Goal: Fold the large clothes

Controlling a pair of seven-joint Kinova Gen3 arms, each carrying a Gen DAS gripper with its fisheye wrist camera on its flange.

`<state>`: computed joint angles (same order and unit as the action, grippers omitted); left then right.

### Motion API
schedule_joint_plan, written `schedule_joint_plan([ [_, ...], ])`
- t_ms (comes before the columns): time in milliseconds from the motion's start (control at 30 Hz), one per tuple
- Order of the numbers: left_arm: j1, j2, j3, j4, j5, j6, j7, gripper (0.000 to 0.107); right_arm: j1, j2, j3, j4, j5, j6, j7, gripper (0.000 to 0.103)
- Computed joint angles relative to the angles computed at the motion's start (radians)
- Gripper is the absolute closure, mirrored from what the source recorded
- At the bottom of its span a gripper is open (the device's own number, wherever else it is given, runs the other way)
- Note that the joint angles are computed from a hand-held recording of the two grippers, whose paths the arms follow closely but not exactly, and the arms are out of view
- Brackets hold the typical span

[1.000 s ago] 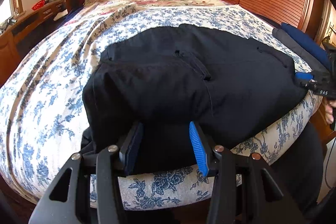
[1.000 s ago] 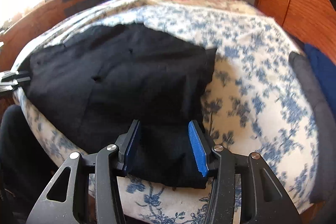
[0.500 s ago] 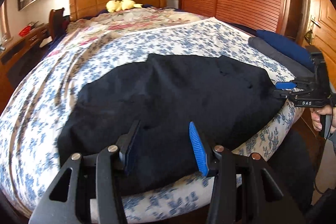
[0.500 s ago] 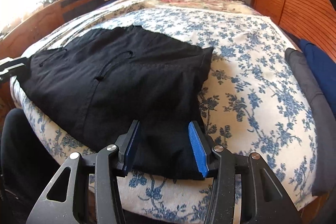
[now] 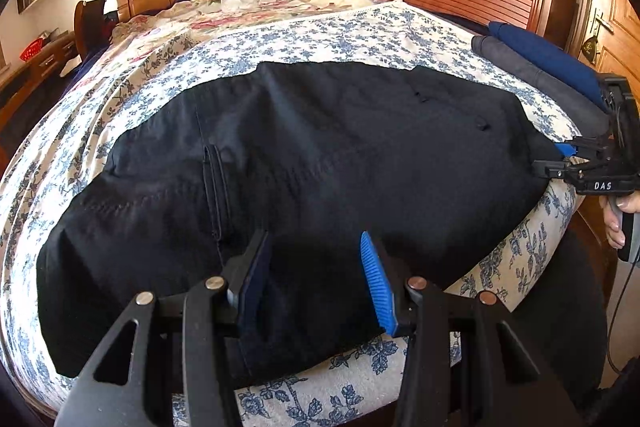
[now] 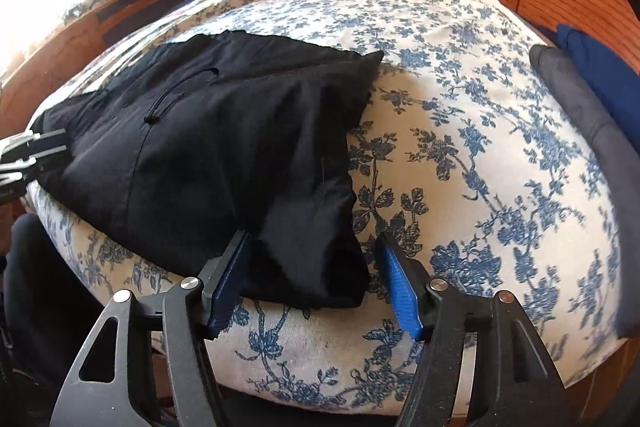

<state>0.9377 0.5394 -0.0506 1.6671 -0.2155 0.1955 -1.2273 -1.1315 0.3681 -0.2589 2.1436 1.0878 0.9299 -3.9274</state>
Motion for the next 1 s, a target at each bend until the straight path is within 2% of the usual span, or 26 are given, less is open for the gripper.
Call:
schedule_joint_plan([
  [233,0.005,0.011,-0.006,-0.001,0.002,-0.006,0.003,0.062,0.007,-0.01,-0.004,0.037,0.084,-0.04,-0.103,0.037],
  [367,0.007,0.012,-0.008,-0.004,0.004,-0.005,0.001,0.062,0.011,-0.008,-0.012,0.035,0.1,-0.04,-0.103,0.045],
  [433,0.004,0.011,-0.006,-0.003,0.006,-0.005,0.0,0.062,0.012,-0.018,-0.015,0.054,0.145,-0.062,-0.135,0.071],
  [500,0.003,0.011,-0.005,0.0,0.009,-0.011,0.0,0.062,0.025,-0.036,-0.03,0.069,0.185,-0.079,-0.146,0.093],
  [533,-0.001,0.01,-0.002,0.004,0.013,-0.017,0.0,0.062,0.018,-0.044,-0.029,0.071,0.194,-0.069,-0.15,0.095],
  [600,-0.016,0.008,0.01,0.01,0.021,-0.028,-0.008,0.062,0.019,-0.064,-0.041,0.063,0.197,-0.043,-0.139,0.097],
  [733,-0.038,-0.01,0.028,0.039,0.041,-0.056,-0.027,0.062,0.015,-0.08,-0.06,-0.006,0.15,0.037,-0.014,0.098],
  [1000,-0.034,-0.115,-0.012,0.151,0.098,-0.165,-0.081,0.062,0.02,-0.073,-0.047,-0.108,0.093,0.092,0.131,0.098],
])
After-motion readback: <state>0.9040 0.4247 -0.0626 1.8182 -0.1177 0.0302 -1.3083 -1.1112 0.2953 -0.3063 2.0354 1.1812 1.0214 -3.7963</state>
